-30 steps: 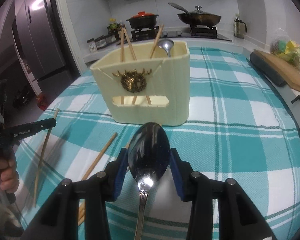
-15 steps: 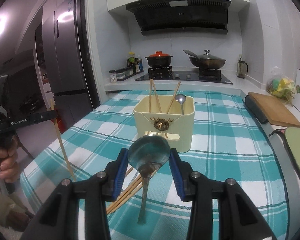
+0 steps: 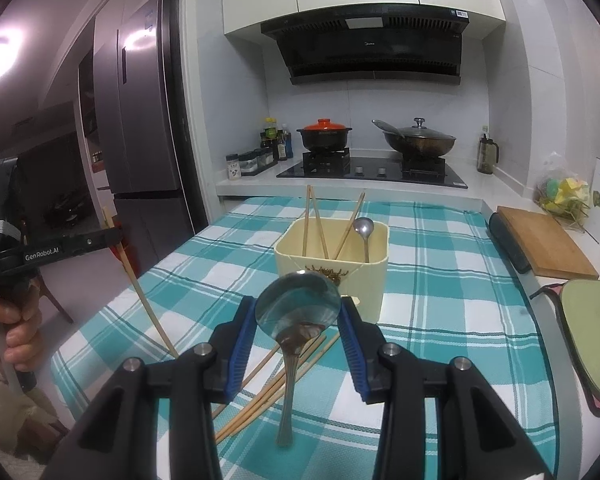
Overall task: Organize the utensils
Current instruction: 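Lift chopstick with left tool into the holder while right tool drops spoon in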
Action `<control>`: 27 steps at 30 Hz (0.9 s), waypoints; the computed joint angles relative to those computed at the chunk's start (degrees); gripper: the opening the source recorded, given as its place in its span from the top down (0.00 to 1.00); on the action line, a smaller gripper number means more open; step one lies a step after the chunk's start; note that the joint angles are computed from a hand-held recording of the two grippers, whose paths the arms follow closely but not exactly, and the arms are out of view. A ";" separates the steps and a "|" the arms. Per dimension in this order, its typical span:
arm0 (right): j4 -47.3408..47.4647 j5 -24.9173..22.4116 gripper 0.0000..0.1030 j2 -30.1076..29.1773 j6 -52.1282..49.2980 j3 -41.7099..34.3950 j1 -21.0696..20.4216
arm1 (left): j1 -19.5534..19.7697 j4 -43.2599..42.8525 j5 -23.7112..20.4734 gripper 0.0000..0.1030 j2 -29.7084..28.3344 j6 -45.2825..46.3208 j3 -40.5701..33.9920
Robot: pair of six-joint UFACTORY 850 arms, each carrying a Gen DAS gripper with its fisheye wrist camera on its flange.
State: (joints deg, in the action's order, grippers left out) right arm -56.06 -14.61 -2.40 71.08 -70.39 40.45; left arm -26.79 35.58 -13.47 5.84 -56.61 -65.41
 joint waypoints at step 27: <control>36.86 -7.88 0.59 -29.56 -46.26 -44.64 -10.39 | 2.07 -22.10 -13.97 0.96 -35.30 28.13 -49.02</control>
